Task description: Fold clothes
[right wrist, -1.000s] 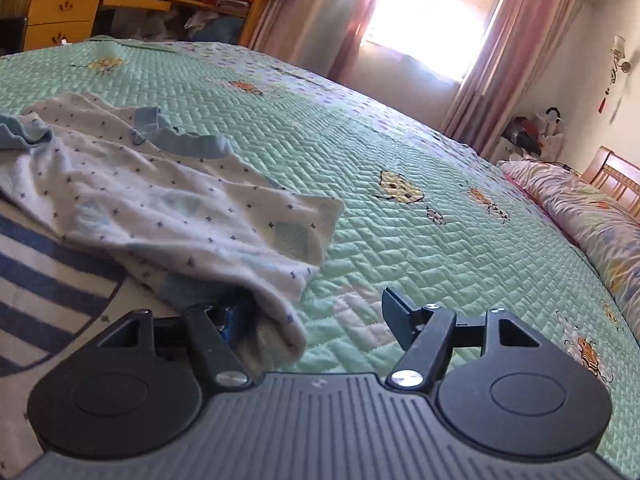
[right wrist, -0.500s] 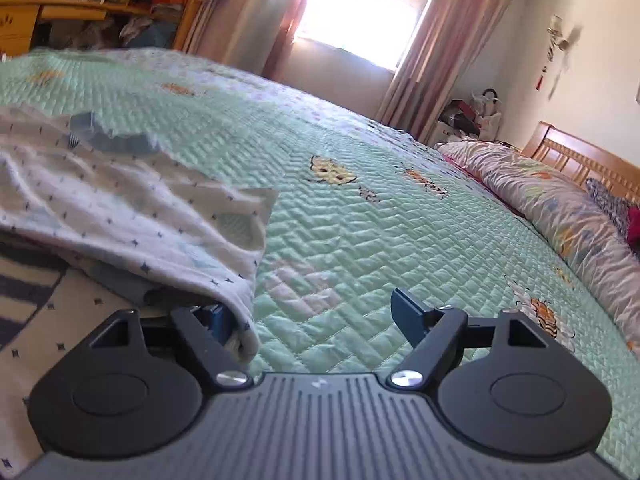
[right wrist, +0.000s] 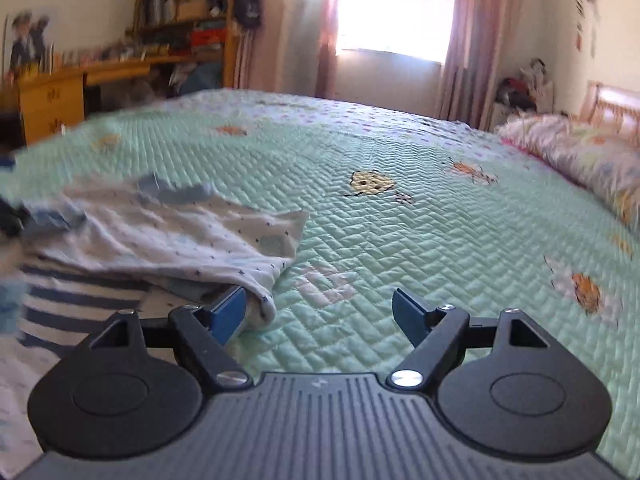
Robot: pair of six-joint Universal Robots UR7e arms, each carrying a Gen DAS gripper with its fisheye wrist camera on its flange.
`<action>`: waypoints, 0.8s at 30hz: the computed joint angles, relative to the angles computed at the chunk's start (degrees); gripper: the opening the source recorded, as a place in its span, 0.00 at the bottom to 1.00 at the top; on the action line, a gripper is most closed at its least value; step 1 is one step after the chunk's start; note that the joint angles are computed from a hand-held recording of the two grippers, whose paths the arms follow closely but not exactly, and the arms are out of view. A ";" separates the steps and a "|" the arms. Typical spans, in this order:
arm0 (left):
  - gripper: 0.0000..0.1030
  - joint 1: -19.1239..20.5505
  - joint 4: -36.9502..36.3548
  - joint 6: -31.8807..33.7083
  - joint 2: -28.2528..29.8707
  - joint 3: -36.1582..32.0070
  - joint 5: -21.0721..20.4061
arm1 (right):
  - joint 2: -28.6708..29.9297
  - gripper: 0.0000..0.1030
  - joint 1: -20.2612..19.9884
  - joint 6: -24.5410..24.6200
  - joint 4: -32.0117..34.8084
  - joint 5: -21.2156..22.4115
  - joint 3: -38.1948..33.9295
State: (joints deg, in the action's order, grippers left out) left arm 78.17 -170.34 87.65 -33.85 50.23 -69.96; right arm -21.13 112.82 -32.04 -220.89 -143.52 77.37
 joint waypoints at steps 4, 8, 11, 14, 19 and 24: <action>1.00 0.20 -8.73 14.18 0.96 2.75 -3.20 | -1.14 0.79 0.99 7.60 -1.37 2.45 3.65; 1.00 -0.68 -5.02 12.79 2.89 -2.04 0.16 | -1.12 0.79 1.14 11.10 1.58 4.34 4.47; 1.00 -0.69 -4.65 9.21 3.82 -3.84 0.85 | -0.78 0.79 0.98 12.00 1.66 4.92 4.43; 0.99 -0.52 -4.08 3.60 3.34 -2.91 1.73 | -0.60 0.79 0.42 14.12 1.28 5.16 4.65; 1.00 0.27 4.05 -10.87 3.23 -6.49 3.04 | 1.54 0.79 -0.19 11.55 3.93 9.73 1.37; 1.00 1.72 17.25 -19.11 5.12 -15.12 1.54 | 2.98 0.79 -1.52 13.27 12.68 5.72 -1.25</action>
